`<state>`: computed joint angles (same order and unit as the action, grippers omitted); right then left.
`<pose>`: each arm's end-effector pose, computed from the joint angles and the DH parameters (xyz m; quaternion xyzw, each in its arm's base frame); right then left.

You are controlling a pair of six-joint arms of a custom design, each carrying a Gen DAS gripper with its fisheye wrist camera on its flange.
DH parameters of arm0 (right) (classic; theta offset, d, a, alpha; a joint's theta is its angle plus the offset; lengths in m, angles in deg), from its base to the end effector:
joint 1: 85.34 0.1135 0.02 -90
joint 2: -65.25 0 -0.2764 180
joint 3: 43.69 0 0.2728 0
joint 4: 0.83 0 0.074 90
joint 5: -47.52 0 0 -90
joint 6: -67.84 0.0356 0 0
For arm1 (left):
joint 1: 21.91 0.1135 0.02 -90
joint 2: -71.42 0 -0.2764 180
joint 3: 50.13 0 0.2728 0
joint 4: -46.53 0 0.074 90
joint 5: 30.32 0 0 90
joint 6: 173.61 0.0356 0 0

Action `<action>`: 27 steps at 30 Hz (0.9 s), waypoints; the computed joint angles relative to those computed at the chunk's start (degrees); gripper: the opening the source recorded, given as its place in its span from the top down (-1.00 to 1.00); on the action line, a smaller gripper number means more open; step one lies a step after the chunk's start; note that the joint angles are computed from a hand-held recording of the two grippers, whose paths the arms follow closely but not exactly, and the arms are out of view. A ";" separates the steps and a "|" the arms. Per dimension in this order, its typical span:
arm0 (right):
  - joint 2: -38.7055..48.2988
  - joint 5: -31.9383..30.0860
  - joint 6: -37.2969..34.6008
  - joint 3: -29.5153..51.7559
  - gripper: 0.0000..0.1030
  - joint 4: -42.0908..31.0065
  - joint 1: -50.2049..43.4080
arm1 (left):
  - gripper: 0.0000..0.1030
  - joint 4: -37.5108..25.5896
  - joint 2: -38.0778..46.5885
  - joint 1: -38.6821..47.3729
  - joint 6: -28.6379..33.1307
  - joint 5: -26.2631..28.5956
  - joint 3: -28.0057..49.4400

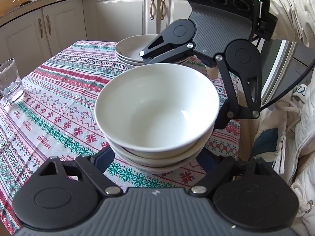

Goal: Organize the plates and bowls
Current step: 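Lift the three-bowl stack with the right gripper and carry it toward the plates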

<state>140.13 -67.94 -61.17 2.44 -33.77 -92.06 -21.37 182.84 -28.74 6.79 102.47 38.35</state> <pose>0.2376 -0.0126 0.1557 -0.3148 0.8935 0.1042 0.3028 0.3652 -0.0681 0.1644 0.6968 0.6175 -0.2766 0.2380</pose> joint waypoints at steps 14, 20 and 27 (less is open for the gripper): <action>1.72 -0.87 -1.15 1.54 -0.84 -1.26 -0.19 | -0.69 -0.80 0.73 -0.45 0.78 -0.53 1.03; 1.48 -0.78 -0.43 1.54 -0.84 -1.45 -0.05 | -0.69 -0.83 0.75 -0.42 0.85 -0.49 1.09; 1.23 -0.59 0.12 1.62 -0.83 -1.85 0.11 | -0.68 -0.67 0.54 -0.29 0.33 -0.26 0.66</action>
<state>141.36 -68.53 -61.05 4.06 -35.62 -91.95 -22.04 183.38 -29.03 7.12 102.21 39.01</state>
